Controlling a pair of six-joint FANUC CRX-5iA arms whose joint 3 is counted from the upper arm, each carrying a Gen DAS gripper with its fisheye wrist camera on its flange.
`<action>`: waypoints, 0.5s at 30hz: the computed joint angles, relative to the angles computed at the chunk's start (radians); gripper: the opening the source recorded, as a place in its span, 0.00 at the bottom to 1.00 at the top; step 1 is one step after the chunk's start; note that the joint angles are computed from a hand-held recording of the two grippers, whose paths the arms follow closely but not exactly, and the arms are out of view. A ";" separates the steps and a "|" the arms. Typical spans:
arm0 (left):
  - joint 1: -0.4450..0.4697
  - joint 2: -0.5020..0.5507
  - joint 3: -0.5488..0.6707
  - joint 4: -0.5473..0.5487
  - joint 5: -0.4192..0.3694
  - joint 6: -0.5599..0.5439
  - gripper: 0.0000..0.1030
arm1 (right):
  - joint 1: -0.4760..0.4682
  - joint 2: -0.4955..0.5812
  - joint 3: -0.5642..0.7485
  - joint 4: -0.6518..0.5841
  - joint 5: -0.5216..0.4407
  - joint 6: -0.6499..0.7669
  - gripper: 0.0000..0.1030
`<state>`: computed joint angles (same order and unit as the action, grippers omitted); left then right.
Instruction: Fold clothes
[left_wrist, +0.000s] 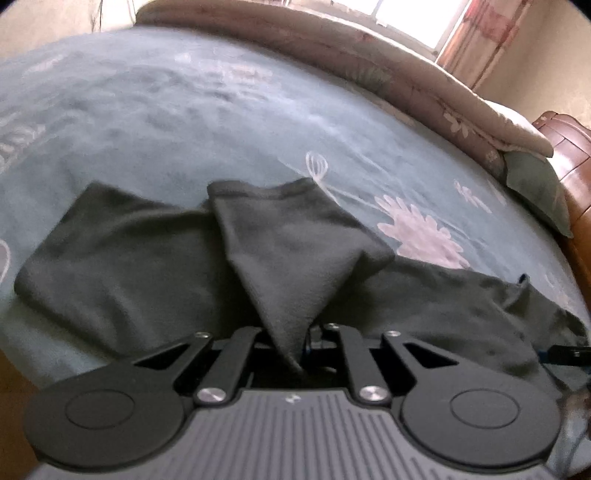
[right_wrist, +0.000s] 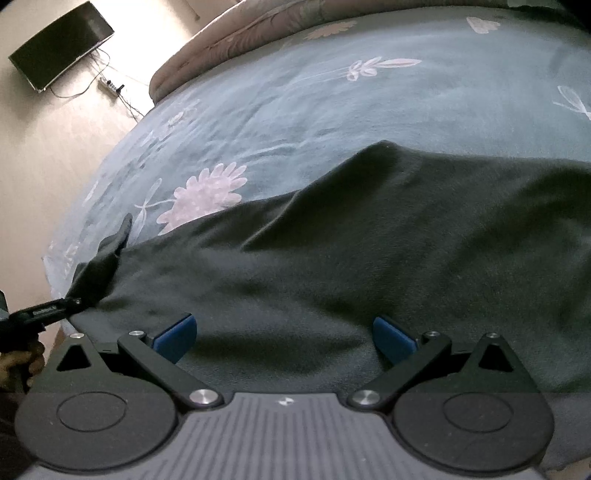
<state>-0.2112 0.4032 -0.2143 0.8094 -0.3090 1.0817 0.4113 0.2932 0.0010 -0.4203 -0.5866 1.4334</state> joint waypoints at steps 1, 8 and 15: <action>0.010 -0.001 0.007 0.001 -0.033 0.000 0.15 | 0.002 0.000 -0.001 0.004 0.002 -0.005 1.00; 0.070 -0.040 0.030 -0.014 -0.184 -0.088 0.31 | 0.014 -0.002 -0.014 0.031 0.025 -0.039 1.00; 0.092 0.028 0.029 0.362 -0.195 -0.269 0.46 | 0.032 -0.003 -0.032 0.087 0.053 -0.112 1.00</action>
<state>-0.1187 0.4307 -0.1857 1.1719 -0.5041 0.8128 0.4435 0.2899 -0.0306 -0.3337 -0.5332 1.3219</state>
